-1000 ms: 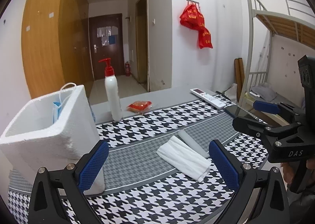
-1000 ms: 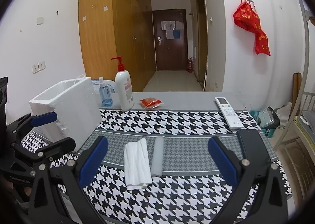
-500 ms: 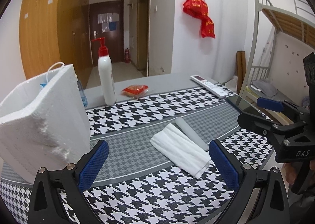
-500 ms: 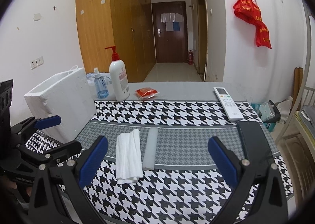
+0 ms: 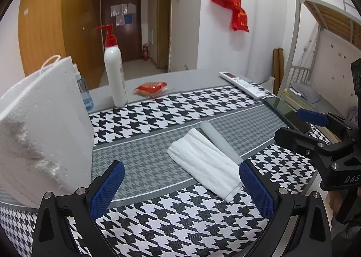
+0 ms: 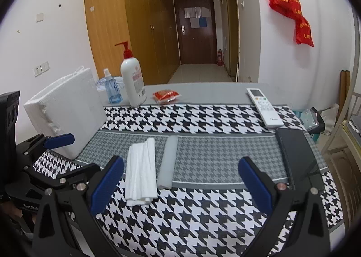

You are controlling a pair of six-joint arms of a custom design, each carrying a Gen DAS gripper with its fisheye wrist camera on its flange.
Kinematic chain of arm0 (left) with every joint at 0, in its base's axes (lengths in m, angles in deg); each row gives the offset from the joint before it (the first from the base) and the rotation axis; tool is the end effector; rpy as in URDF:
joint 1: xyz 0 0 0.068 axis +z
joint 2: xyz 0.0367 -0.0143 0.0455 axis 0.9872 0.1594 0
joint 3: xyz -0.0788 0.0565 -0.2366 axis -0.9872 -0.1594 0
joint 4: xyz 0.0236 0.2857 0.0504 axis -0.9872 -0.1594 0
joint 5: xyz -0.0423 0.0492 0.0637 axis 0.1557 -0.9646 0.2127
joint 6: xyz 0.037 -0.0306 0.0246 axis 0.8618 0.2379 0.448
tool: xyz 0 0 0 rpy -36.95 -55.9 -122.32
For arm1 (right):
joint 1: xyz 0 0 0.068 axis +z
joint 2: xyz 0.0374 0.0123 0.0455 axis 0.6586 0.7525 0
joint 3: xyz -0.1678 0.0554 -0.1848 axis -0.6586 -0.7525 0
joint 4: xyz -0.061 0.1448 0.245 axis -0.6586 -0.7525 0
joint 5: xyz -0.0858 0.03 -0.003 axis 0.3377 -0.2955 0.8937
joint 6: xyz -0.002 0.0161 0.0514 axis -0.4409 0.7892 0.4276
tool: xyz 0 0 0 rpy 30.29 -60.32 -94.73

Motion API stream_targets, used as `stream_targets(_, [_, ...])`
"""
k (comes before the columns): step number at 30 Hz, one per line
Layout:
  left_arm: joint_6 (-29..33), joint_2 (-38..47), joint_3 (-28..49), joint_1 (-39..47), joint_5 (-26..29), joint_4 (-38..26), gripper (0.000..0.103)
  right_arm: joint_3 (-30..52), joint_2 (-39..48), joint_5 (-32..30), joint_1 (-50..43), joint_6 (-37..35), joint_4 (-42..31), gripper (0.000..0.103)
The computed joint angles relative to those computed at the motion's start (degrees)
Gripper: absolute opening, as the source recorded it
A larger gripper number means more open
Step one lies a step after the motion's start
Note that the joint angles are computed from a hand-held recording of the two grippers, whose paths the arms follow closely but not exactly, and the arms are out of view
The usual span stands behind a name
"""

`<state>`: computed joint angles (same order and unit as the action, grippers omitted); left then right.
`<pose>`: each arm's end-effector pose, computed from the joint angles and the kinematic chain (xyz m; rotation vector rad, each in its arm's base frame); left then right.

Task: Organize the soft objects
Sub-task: 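Lower the left gripper onto the white folded mask and close on it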

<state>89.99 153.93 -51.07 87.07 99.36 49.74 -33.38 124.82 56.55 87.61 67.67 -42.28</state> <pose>0.2707 0.0083 0.1109 0.8313 2.1484 -0.4320 0.1904 0.1675 0.1031 0.2338 2.1660 0.0542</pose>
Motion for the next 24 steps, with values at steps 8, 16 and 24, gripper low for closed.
stream_targets(8, [-1.0,2.4,0.3,-3.0,-3.1,0.3,0.102,-1.4,1.0,-2.7,-1.9,-0.1,2.0,0.103])
stream_targets(16, [-3.9,5.9,1.6,-6.2,-6.2,1.5,0.102,-3.1,1.2,-4.8,-3.7,-0.3,3.3,0.103])
stream_targets(24, [-6.6,8.8,2.6,-8.8,-8.9,3.1,0.102,-4.0,1.3,-6.1,-5.3,-1.3,4.1,0.103])
